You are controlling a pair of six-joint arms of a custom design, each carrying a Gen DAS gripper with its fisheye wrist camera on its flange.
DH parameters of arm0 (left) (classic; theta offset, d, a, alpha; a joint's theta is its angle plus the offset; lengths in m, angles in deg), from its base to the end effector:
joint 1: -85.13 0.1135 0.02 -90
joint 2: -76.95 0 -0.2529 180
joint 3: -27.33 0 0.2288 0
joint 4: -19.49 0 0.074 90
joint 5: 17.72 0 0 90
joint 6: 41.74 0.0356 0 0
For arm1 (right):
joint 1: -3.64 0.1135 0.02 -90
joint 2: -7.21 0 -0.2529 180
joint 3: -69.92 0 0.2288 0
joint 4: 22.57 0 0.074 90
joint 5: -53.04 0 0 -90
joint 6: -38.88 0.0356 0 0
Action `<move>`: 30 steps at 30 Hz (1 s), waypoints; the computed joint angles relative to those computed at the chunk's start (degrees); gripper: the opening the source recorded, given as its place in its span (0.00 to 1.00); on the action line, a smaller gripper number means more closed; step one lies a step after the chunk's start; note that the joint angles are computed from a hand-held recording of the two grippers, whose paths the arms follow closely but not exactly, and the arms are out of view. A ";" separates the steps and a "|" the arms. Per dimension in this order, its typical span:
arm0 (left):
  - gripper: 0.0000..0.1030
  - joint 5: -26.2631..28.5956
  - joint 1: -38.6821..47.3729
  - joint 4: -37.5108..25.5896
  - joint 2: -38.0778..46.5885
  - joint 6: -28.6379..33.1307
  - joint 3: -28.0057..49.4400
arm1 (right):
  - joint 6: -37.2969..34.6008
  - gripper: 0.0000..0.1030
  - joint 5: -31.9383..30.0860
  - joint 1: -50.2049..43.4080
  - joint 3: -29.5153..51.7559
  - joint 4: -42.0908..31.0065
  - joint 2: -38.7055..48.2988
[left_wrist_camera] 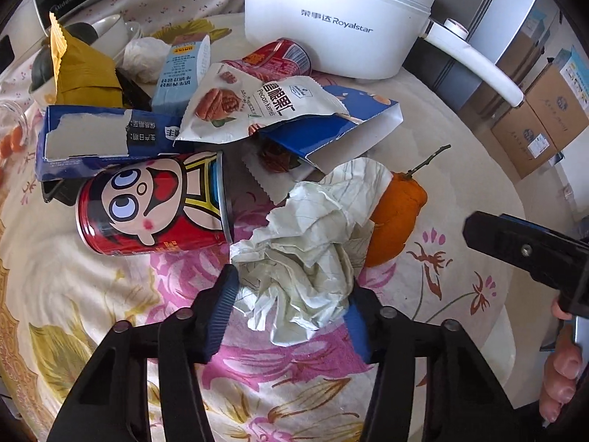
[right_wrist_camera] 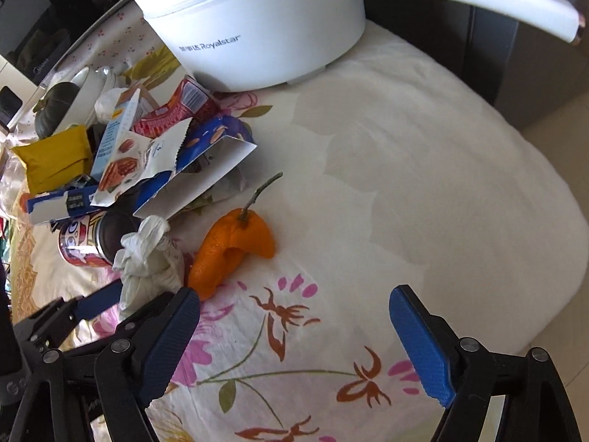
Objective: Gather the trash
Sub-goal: 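Grasp the orange pepper with the right tool while the left tool grasps the crumpled paper, then carry pepper and paper over the white bin and open both tools to drop them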
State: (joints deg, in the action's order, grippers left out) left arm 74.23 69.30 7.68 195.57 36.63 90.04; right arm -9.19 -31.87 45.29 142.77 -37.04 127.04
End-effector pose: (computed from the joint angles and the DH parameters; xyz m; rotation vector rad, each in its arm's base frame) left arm 0.2988 -0.0860 0.0446 0.1106 2.7644 -0.1750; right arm 0.2668 0.2330 0.0695 0.0370 2.6885 0.3668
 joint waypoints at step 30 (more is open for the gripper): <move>0.26 -10.02 -8.41 4.55 -13.82 -0.30 -11.00 | -6.06 0.32 5.63 4.87 5.76 0.89 5.59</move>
State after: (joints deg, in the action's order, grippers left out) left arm 64.21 60.89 12.23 181.75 36.33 79.04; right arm -15.24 -26.25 50.16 148.53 -36.15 132.63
